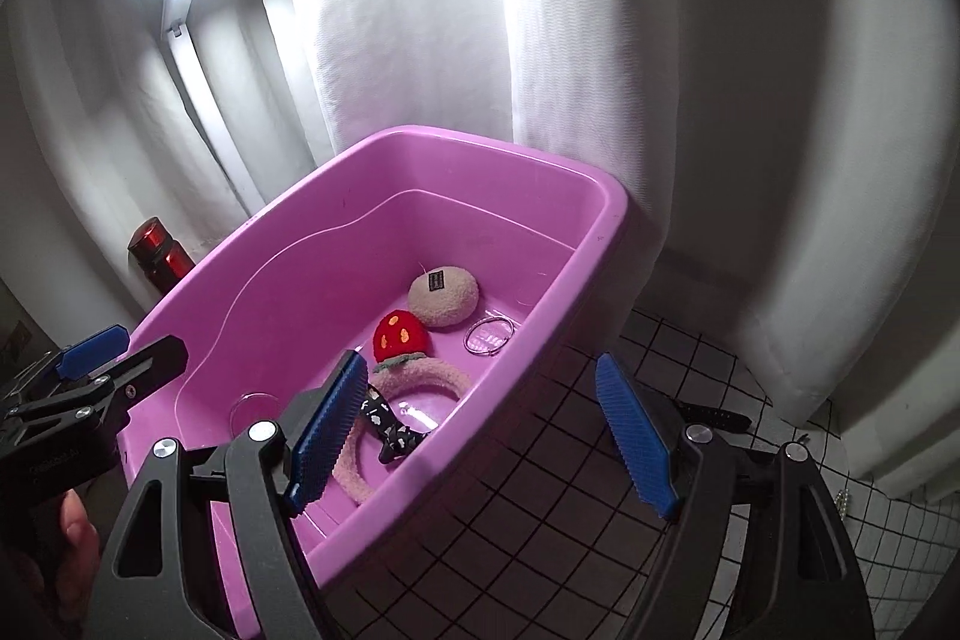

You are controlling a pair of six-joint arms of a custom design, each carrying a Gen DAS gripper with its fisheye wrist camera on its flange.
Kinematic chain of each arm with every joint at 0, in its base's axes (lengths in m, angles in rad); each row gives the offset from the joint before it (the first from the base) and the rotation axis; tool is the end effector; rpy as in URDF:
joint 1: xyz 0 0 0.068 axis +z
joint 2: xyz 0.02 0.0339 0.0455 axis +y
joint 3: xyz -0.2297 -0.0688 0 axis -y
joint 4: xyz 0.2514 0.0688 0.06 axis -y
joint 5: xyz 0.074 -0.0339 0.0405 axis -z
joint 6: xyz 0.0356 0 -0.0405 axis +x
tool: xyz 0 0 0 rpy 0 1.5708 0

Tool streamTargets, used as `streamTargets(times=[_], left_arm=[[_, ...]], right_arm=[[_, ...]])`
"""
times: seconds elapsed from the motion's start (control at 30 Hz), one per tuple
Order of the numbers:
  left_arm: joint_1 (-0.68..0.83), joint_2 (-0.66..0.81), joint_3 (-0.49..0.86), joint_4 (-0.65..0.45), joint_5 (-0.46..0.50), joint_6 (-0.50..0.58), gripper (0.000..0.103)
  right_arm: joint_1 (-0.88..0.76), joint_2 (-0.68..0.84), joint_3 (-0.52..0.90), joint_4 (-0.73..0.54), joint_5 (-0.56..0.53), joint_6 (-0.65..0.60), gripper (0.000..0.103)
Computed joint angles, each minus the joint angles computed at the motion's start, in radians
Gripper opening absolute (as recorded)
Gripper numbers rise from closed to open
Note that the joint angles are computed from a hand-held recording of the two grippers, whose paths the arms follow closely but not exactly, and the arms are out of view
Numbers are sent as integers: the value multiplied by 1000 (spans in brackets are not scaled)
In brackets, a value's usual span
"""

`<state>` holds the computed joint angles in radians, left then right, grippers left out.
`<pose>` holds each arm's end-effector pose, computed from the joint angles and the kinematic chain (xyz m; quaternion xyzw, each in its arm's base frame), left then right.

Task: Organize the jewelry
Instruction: 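Carry the ring and plush over the basin and open both tools to drop them, then lower the right tool onto the pearl hair claw and close it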

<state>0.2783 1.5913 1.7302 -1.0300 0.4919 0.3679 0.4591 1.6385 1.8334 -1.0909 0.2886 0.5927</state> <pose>0.3235 0.0749 0.3554 0.1220 0.9099 -0.1150 0.3795 0.3076 0.1407 0.3658 0.1098 0.9286 0.0471 0.3514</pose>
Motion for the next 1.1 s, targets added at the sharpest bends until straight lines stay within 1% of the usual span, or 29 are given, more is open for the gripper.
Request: streamTargets(times=[0.07,0.17,0.27,0.37,0.5,0.57,0.63,0.7,0.77,0.8,0.9,0.97,1.03,1.1], left_arm=[[-21,-40,-24,-15,26,9,89],[-73,-117,-84,-25,51,17,89],[-143,-196,-150,-38,68,18,89],[-248,-273,-220,-40,63,3,89],[-431,-361,-319,-13,18,-45,89],[-532,-390,-372,19,-15,-78,89],[-626,-402,-422,62,-49,-113,89],[-702,-394,-469,115,-80,-134,89],[-768,-365,-504,166,-102,-142,89],[-786,-343,-519,194,-102,-134,89],[-870,-266,-550,297,-148,-124,89],[-907,-204,-560,363,-166,-110,89],[-931,-130,-554,413,-161,-103,89],[-943,-54,-531,432,-147,-91,89]], right_arm=[[10,-104,-102,-4,32,30,75],[19,-261,-246,-44,80,96,75],[17,-422,-372,-120,128,176,75],[14,-572,-474,-223,175,270,75],[18,-734,-581,-356,226,381,75],[1,-806,-635,-392,230,409,75],[-45,-884,-700,-410,219,404,75],[-112,-944,-772,-405,189,379,75],[-204,-1003,-858,-369,138,323,75],[-240,-1028,-901,-352,121,305,75],[-328,-1104,-1023,-293,79,251,75],[-378,-1124,-1100,-228,56,219,75],[-418,-1140,-1162,-174,37,201,75],[-450,-1145,-1214,-117,27,185,75]])
